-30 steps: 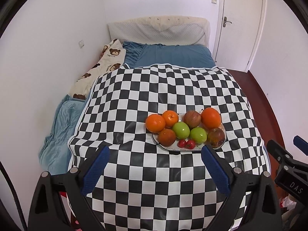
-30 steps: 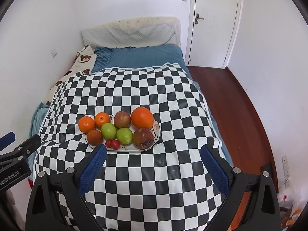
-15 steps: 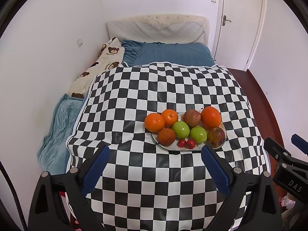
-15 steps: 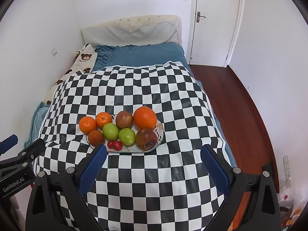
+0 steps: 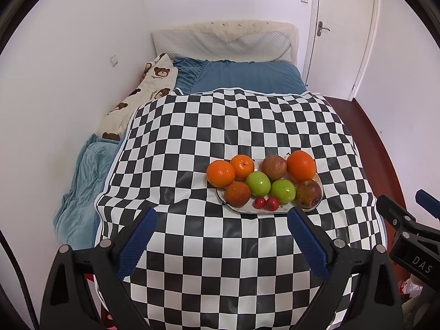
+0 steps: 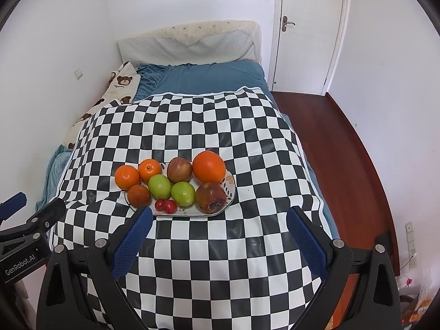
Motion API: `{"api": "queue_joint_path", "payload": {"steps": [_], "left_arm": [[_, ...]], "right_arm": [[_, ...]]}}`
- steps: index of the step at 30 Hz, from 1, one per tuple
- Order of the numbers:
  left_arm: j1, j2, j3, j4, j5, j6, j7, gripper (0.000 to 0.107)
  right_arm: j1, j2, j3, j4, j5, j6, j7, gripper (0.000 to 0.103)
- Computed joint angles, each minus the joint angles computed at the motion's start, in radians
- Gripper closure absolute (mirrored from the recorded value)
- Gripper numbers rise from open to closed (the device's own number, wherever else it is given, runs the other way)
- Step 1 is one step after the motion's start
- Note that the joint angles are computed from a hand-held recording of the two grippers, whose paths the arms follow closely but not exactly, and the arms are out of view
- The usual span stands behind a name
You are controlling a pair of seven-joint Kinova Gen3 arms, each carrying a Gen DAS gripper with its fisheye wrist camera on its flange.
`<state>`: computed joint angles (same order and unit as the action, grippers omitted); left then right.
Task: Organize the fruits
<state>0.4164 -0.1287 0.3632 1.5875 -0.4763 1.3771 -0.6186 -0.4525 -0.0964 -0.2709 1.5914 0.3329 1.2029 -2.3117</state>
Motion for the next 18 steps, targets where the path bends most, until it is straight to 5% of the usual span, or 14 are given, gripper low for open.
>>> {"api": "queue_joint_path", "payload": {"steps": [18], "left_arm": [[0.005,0.001,0.005,-0.007,-0.001,0.005,0.002,0.010]], "right_arm": [[0.002,-0.012,-0.004,0.007,-0.011,0.003,0.006,0.003]]}}
